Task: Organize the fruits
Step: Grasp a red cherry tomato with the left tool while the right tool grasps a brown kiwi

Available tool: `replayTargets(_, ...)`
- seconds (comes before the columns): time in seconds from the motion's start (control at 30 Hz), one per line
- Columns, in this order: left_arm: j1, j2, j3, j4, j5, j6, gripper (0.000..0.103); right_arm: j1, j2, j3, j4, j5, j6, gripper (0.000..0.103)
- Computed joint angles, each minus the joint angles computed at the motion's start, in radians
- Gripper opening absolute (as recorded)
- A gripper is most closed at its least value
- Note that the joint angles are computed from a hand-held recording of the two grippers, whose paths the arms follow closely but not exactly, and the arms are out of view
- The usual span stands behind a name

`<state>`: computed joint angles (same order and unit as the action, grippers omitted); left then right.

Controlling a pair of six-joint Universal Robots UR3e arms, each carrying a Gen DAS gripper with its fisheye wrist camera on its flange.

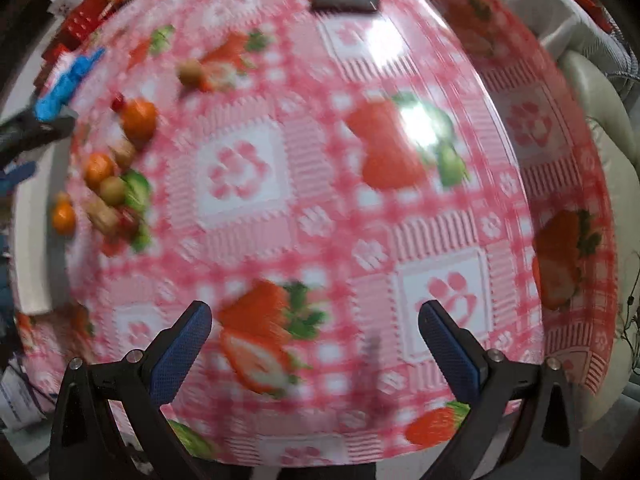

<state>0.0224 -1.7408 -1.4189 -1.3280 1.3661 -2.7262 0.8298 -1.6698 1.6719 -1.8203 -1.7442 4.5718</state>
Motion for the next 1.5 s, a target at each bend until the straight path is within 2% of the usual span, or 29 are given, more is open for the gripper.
replayTargets(0.07,-0.019,-0.069,0.058,0.029,0.013,-0.026,0.103,-0.020,0.037,-0.099,0.035,-0.017,-0.012,0.103)
replayTargets(0.17,-0.062,-0.173,0.168,0.025,0.045,-0.082,0.103,-0.096,0.101,-0.157,0.067,-0.008,-0.063,0.103)
replayTargets(0.37,-0.135,-0.330,0.305,0.020,0.112,-0.182,0.103,-0.341,0.191,-0.156,0.049,0.062,-0.334,0.103)
replayTargets(0.5,-0.161,-0.420,0.387,0.011,0.155,-0.226,0.103,-0.429,0.231,-0.150,0.001,0.103,-0.442,0.103)
replayTargets(0.6,-0.172,-0.484,0.450,-0.030,0.180,-0.244,0.103,-0.461,0.279,-0.153,-0.051,0.108,-0.520,0.103)
replayTargets(0.73,-0.156,-0.509,0.476,-0.039,0.145,-0.271,0.103,-0.491,0.334,-0.165,-0.111,0.128,-0.583,0.103)
replayTargets(0.83,-0.149,-0.480,0.406,0.030,0.140,-0.279,0.103,-0.503,0.380,-0.195,-0.133,0.136,-0.620,0.103)
replayTargets(0.9,-0.147,-0.483,0.416,-0.001,0.146,-0.266,0.103,-0.502,0.411,-0.225,-0.138,0.133,-0.643,0.103)
replayTargets(0.97,-0.150,-0.512,0.485,-0.087,0.157,-0.256,0.103,-0.505,0.434,-0.247,-0.141,0.141,-0.664,0.103)
replayTargets(1.03,-0.152,-0.520,0.494,-0.084,0.156,-0.264,0.101,-0.501,0.458,-0.275,-0.143,0.138,-0.679,0.098)
replayTargets(1.1,-0.150,-0.496,0.455,-0.048,0.151,-0.265,0.094,-0.498,0.483,-0.302,-0.150,0.148,-0.698,0.079)
replayTargets(1.13,-0.153,-0.488,0.443,-0.035,0.151,-0.267,0.087,-0.497,0.492,-0.311,-0.151,0.156,-0.706,0.072)
replayTargets(1.17,-0.154,-0.481,0.438,-0.033,0.147,-0.269,0.078,-0.493,0.506,-0.329,-0.140,0.157,-0.713,0.071)
replayTargets(1.2,-0.155,-0.475,0.435,-0.030,0.144,-0.271,0.073,-0.480,0.524,-0.361,-0.117,0.134,-0.719,0.068)
replayTargets(1.23,-0.158,-0.471,0.442,-0.036,0.143,-0.271,0.063,-0.473,0.547,-0.393,-0.112,0.123,-0.726,0.065)
replayTargets(1.27,-0.159,-0.467,0.446,-0.035,0.140,-0.267,0.046,-0.461,0.552,-0.408,-0.098,0.103,-0.734,0.058)
replayTargets(1.3,-0.162,-0.464,0.448,-0.031,0.138,-0.265,0.037,-0.452,0.558,-0.420,-0.090,0.089,-0.742,0.032)
replayTargets(1.33,-0.163,-0.470,0.477,-0.054,0.137,-0.260,0.023,-0.450,0.551,-0.408,-0.111,0.095,-0.757,0.028)
replayTargets(1.43,-0.164,-0.489,0.550,-0.130,0.124,-0.276,0.022,-0.453,0.537,-0.388,-0.141,0.127,-0.767,0.027)
replayTargets(1.5,-0.148,-0.462,0.522,-0.132,0.097,-0.285,0.022,-0.463,0.473,-0.294,-0.219,0.158,-0.758,0.027)
